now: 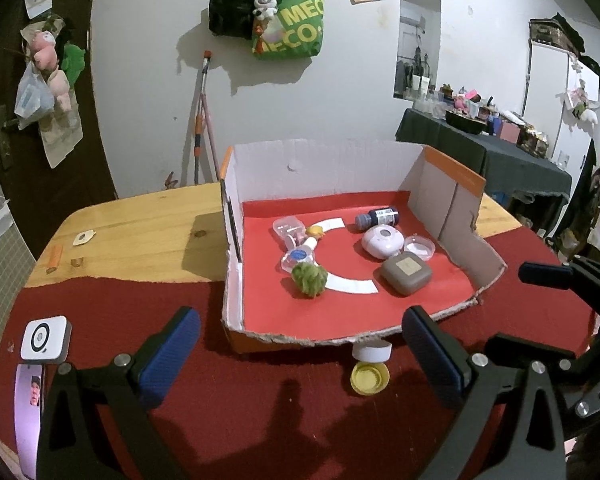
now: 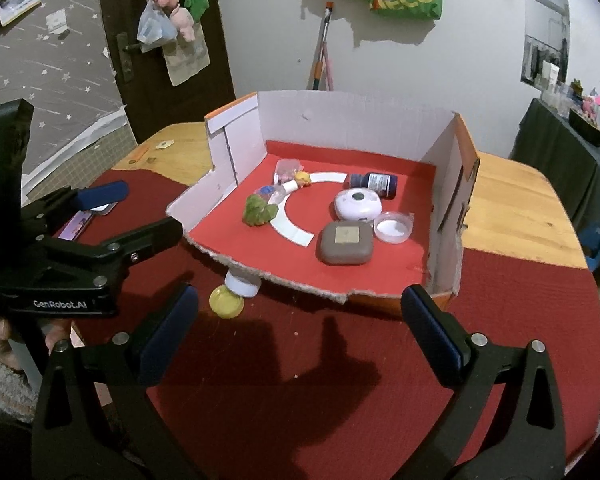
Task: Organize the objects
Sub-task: 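Withdraw both grippers out of the box toward the yellow lid and white cap, then grasp the white cap with right gripper while left gripper grasps the yellow lid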
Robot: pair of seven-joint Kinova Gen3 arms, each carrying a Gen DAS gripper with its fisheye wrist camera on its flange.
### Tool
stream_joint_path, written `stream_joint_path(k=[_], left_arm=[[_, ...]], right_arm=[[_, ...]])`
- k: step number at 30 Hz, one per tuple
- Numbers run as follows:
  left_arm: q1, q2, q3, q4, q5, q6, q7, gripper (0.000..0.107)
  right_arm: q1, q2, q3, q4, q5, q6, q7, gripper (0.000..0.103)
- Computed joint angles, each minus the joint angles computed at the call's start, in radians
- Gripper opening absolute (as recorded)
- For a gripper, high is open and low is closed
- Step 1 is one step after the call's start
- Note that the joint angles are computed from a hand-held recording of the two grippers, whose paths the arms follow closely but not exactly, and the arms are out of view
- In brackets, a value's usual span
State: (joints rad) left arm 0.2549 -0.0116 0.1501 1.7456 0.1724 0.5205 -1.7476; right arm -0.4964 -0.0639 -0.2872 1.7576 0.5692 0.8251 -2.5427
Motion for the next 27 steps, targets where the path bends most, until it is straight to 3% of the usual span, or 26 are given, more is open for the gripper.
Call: stream_joint_path(k=[19, 27], left_arm=[[0.012, 0.058, 0.015, 0.04, 0.051, 0.051, -0.062, 0.103], [0.097, 0.117, 0.016, 0.022, -0.174, 0.033, 0.155, 0.103]], right_arm=[[0.063, -0.016, 0.038, 0.074, -0.172, -0.061, 0.037, 0.103], [0.08, -0.013, 0.044, 0.079, -0.191, -0.064, 0.053, 0.103]])
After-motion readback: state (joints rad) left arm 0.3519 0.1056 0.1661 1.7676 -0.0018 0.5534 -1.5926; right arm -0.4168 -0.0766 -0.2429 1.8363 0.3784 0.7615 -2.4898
